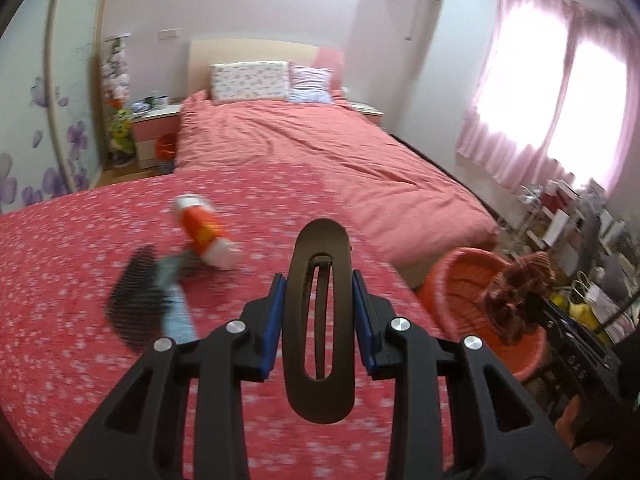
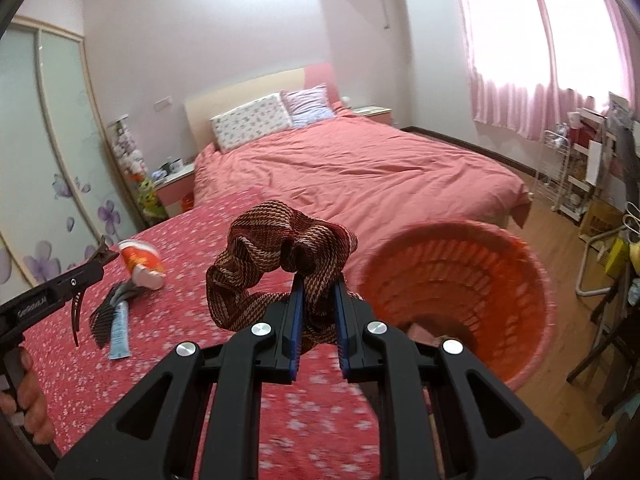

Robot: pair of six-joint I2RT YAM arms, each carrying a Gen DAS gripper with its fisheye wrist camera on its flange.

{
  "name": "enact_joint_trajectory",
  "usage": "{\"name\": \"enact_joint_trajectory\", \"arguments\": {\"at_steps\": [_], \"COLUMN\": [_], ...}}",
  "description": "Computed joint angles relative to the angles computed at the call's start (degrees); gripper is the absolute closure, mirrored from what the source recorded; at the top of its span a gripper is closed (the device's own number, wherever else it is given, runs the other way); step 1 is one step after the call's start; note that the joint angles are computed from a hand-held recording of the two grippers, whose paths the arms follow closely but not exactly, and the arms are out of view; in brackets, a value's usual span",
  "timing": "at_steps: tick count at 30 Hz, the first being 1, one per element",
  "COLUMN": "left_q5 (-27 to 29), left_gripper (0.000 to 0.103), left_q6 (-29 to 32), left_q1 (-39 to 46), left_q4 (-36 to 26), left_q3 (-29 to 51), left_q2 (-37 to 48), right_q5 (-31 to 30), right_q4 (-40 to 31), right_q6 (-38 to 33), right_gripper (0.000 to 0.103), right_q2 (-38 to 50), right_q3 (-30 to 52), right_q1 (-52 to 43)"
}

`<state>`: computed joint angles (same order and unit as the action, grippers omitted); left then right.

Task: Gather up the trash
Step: 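Carry scrunchie and hair clip to the orange basket and open both tools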

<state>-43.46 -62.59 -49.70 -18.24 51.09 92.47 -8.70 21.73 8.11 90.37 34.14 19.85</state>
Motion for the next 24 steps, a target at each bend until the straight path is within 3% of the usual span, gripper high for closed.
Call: {"name": "enact_joint_trajectory", "arguments": {"at_steps": [14,24], "left_q5": [7.0,13.0], "left_gripper": [0.071,0.071], "left_q6": [9.5,13.7], "left_q1": [-2.2,-0.8], "left_q4": [8.4,10.2], "left_q3": [21.8,34.9], "left_q2": [22.0,33.8], "right_q5": [-2.5,-5.6], "right_q4": [2.9,4.1], "right_q6": [-1.2,-0.9], "right_gripper": [0.089,0.089], "right_q2": [3.9,9.6], "right_q3": [1.0,4.0], "right_q1": [-12.2,-17.1]}}
